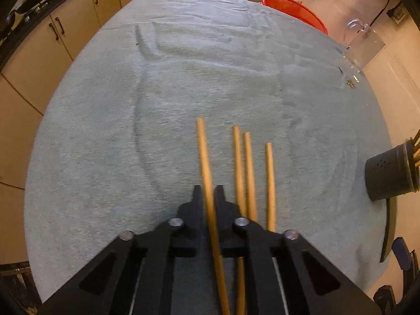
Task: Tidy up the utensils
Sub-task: 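Grasp a chopstick with the left gripper while the right gripper grasps another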
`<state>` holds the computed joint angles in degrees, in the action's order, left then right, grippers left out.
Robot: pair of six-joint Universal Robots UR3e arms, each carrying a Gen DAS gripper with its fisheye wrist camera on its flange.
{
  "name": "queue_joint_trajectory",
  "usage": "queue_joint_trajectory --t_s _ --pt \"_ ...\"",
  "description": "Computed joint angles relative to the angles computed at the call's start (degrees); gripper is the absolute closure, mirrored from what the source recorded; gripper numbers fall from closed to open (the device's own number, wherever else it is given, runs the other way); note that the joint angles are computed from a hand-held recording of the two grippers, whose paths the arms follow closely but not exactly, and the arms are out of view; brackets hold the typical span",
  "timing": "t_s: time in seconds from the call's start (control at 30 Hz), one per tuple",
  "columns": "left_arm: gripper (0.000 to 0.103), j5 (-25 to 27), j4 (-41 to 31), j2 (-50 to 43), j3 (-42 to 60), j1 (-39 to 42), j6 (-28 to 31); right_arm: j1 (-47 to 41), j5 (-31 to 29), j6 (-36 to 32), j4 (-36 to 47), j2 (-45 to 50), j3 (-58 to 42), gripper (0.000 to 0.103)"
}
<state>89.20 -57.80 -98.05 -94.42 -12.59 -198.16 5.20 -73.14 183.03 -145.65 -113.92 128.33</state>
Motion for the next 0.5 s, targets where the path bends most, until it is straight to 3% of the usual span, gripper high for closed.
queue_joint_trajectory --t_s 0.13,0.23,0.3,0.43,0.5 --pt "0.096 -0.96 1.40 6.28 -7.07 2.72 0.71 3.75 -2.35 1.69 1.97 7.42 -6.26 0.022" --pt "0.096 -1.88 1.86 10.75 -11.65 4.87 1.43 6.16 -2.28 2.39 5.11 14.89 -13.53 0.029" --pt "0.096 -2.77 2.02 13.68 -14.49 6.47 2.04 7.32 -1.11 2.96 7.81 20.14 -18.93 0.040" --pt "0.096 -4.63 2.58 16.96 -17.73 8.61 3.76 9.15 0.67 5.26 12.97 30.77 -29.72 0.053" --pt "0.096 -5.42 3.03 18.06 -18.97 9.43 4.74 10.03 0.91 7.21 15.92 35.95 -35.34 0.069"
